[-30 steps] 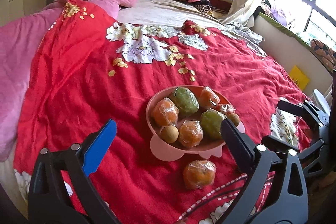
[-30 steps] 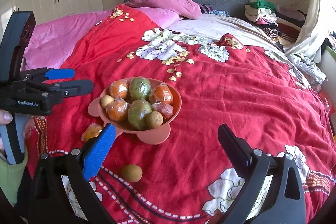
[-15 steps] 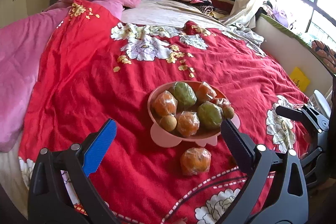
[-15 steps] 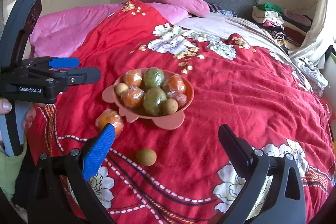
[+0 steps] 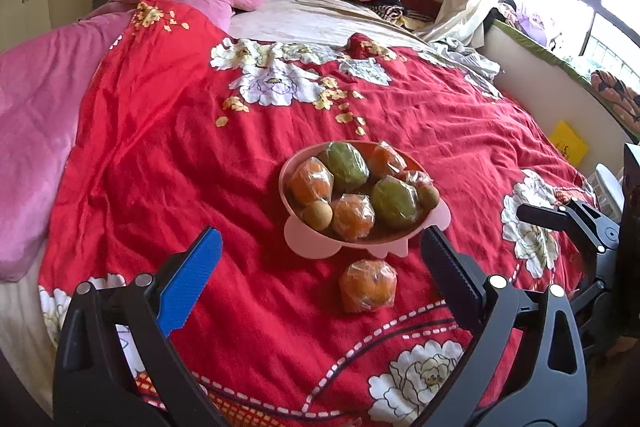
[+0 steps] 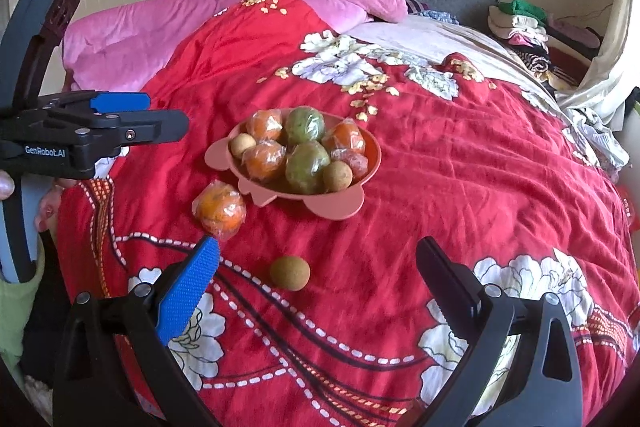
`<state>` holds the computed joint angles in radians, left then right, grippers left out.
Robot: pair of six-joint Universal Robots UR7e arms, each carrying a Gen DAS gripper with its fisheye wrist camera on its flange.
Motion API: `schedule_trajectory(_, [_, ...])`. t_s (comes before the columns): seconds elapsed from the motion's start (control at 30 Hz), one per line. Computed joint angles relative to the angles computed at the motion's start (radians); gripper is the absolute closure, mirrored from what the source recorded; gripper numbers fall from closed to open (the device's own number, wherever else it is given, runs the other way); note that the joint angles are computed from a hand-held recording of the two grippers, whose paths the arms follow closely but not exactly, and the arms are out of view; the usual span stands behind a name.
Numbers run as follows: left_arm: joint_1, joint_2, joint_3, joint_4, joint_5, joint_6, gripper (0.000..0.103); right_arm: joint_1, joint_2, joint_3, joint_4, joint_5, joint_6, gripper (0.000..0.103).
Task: Organize fruits
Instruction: 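Withdraw both tools toward the last wrapped orange and brown fruit, then grasp the wrapped orange with the left tool while the right tool grasps the last brown fruit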
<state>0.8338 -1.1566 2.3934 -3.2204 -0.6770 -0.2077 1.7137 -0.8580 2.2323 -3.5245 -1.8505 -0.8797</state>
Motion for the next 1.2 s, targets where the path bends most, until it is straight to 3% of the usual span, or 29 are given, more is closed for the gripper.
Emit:
schedule_trajectory(0.3, [-0.001,-0.003,0.012,0.052,-0.013,-0.04,0.01,-0.004,0.005,0.006,0.008,-0.004,-0.005,0.005])
schedule_trajectory(0.77, [0.027,-0.018,0.028,0.097,-0.103,-0.058,0.01,-0.015,0.013,0.016,0.003,-0.004,-0.011,0.005])
schedule_trajectory(0.93, [0.038,0.0,0.023,0.093,-0.127,-0.053,0.019,-0.024,0.028,0.014,-0.015,-0.003,-0.013,0.006])
schedule_trajectory(0.97, [0.04,0.004,0.023,0.088,-0.131,-0.049,0.022,-0.028,0.029,0.013,-0.009,0.001,-0.012,0.008])
schedule_trajectory(1.07, [0.045,0.008,0.022,0.08,-0.148,-0.039,0.031,-0.037,0.032,0.001,0.03,0.005,-0.001,0.033])
schedule_trajectory(1.13, [0.049,0.013,0.02,0.074,-0.156,-0.034,0.035,-0.043,0.039,-0.007,0.048,0.009,-0.004,0.037])
schedule_trajectory(1.2, [0.053,0.018,0.019,0.07,-0.164,-0.031,0.039,-0.048,0.042,-0.013,0.062,0.021,-0.005,0.051])
